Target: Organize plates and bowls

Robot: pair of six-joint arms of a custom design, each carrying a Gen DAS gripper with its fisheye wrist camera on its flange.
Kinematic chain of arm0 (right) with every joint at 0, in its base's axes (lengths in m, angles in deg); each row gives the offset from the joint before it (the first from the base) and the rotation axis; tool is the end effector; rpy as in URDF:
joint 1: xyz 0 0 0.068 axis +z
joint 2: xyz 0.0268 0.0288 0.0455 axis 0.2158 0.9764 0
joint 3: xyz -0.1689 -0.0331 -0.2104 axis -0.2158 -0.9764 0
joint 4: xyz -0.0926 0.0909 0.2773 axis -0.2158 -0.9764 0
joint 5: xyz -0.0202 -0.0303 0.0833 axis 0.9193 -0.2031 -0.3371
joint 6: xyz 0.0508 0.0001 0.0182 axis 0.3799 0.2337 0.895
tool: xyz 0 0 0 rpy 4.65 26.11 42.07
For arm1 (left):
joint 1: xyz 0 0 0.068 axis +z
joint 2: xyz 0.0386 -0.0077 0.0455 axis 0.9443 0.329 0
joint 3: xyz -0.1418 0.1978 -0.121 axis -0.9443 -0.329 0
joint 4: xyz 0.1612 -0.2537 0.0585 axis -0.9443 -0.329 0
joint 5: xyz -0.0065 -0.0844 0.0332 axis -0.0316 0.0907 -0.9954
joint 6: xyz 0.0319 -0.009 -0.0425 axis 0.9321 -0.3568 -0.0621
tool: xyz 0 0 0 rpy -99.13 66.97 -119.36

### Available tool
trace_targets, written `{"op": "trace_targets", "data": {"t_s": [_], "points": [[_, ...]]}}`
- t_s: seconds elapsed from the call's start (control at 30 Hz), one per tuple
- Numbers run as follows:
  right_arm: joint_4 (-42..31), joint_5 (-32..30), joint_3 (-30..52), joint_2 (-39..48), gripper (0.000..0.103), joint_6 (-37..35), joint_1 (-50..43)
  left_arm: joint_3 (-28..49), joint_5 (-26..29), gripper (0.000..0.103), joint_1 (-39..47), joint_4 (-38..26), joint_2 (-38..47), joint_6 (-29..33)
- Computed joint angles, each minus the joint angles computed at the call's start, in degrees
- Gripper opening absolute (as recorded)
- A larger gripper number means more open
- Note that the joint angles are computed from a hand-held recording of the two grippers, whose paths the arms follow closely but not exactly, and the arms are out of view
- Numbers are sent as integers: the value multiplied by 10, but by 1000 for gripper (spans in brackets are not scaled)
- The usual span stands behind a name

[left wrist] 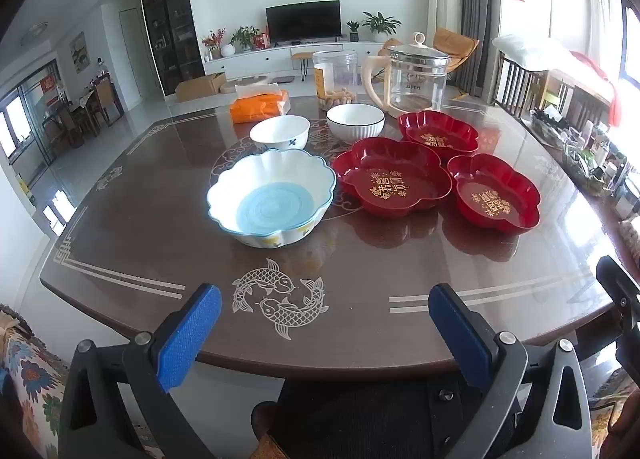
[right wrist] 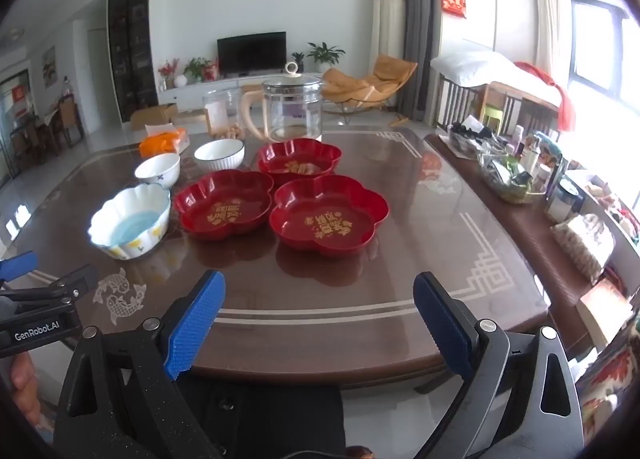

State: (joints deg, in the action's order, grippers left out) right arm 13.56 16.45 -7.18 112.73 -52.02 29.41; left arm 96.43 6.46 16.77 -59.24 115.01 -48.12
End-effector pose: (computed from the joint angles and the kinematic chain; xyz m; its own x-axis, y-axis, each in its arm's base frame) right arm 0.2586 0.0798 0.2329 -0.5533 -0.2001 -0.8086 -0.3301 0.9439 -0.0078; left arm 0.2057 -0.2419 0.2392 -0.6744 -0.2690 -0.6876 -0.4243 0.9033 0.0628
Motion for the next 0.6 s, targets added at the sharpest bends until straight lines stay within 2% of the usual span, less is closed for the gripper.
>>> {"op": "trace_targets", "data": {"t_s": [0.4, 0.6], "points": [[-20, -18, 10, -11, 96, -12, -16, 6, 8, 103, -11, -1, 6, -12], [-5, -2, -5, -18, 96, -1, 0, 32, -10, 103, -34, -32, 39, -30]]}}
